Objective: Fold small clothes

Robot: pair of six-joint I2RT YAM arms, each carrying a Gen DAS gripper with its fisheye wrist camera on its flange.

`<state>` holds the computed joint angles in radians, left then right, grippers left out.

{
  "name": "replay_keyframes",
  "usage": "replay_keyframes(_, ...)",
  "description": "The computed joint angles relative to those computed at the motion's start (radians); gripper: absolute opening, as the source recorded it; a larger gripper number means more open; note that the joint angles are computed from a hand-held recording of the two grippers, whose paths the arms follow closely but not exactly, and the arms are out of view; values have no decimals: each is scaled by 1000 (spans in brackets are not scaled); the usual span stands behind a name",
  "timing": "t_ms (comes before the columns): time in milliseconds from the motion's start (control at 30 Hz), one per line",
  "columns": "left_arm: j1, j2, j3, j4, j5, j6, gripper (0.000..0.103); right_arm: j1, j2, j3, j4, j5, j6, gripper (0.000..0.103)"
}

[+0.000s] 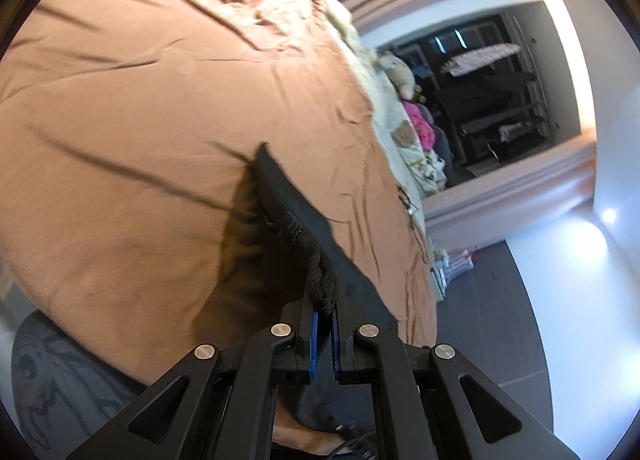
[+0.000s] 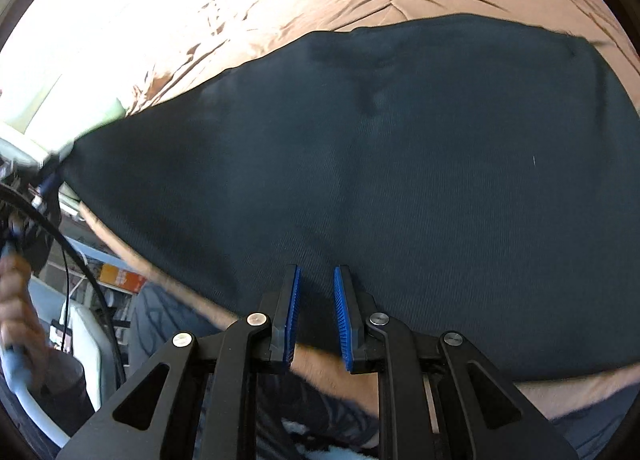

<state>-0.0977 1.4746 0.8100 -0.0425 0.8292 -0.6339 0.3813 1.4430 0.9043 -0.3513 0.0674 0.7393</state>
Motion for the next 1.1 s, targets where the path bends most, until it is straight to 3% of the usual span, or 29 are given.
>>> replay_keyframes(200,-109,-33,85,-48,-39,-14,5,2,-102,-82,17,-5,15,14)
replay_keyframes(333,-196,-37,144,-60,-69,-33,5,12,-274,-166,-23,55,33,14)
replay_keyframes(467,-280,-30,193,-72,-101,-42,5,-46,-458,-239,-73,25,51,16)
replay_keyframes(533,-324,-23,218,-76,-116,-43,5,-67,-541,-258,-113,36,44,25)
replay_keyframes(600,-360,-11,243,-81,-130,-45,5,-52,-648,-282,-176,83,48,49)
replay_keyframes(667,-395,1,268,-89,-143,-43,5,-66,-736,-294,-225,106,38,54)
replay_keyframes(800,-471,27,311,-101,-170,-37,5,-133,-902,-316,-337,84,19,54)
replay_keyframes(1000,-583,74,364,-126,-209,-23,5,-378,-1122,-340,-511,-69,-62,54)
replay_keyframes(1100,-639,109,391,-130,-231,-24,5,-584,-1202,-340,-599,-218,-157,54)
